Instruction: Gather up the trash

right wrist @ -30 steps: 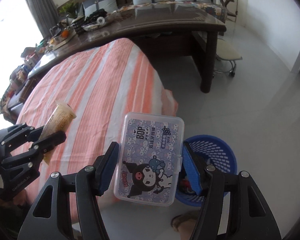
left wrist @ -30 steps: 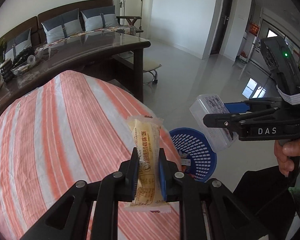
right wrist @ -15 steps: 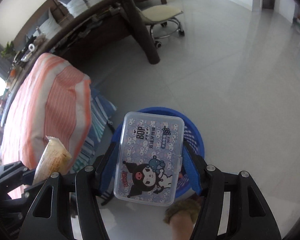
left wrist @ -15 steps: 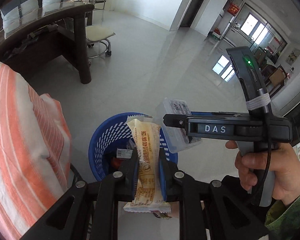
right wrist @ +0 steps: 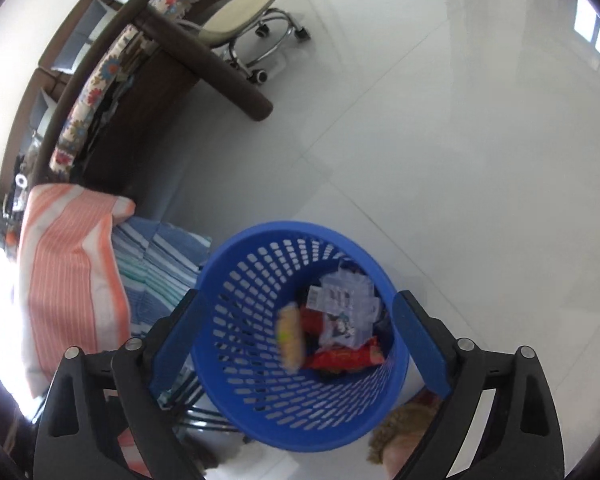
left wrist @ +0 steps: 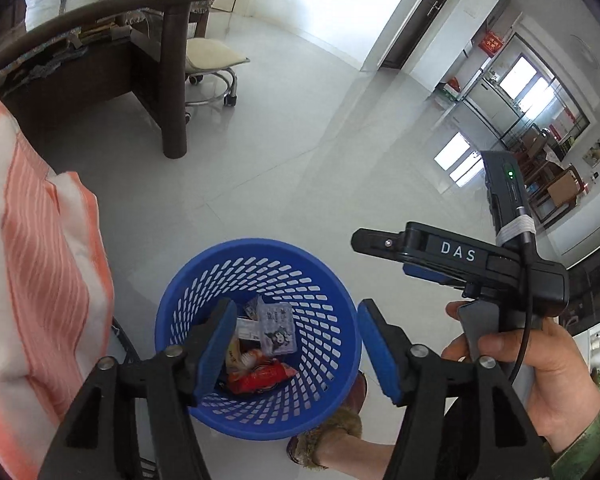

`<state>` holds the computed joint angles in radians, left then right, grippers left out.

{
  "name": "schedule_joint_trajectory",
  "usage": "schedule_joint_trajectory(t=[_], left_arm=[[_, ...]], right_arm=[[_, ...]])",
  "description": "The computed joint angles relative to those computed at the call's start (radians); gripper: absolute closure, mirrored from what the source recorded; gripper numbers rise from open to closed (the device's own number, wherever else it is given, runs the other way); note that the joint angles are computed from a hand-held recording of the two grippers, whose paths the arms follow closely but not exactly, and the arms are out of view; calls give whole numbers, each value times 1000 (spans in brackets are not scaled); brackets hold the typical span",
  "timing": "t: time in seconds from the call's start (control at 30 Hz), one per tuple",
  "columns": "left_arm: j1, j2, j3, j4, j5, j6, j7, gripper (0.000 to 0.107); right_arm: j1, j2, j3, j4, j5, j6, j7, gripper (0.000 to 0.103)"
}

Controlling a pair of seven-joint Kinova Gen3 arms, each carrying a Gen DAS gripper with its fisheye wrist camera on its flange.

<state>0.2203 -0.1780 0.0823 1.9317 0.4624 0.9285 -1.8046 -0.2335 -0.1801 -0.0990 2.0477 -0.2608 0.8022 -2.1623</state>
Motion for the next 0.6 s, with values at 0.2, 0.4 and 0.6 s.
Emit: schedule_joint_trajectory(t=[0.2, 0.4, 0.6], left_arm=[[17, -111, -16, -45, -29, 62, 29, 19], [-18, -215, 145, -64, -262, 105, 221, 18], [-3, -308, 185, -63, -342, 129, 314, 12]], right_arm=[[24, -113, -106, -96, 221, 170, -157, 0], [30, -251, -296, -171, 359, 340, -303, 0], [64, -319, -504, -244, 442, 503, -412, 0]])
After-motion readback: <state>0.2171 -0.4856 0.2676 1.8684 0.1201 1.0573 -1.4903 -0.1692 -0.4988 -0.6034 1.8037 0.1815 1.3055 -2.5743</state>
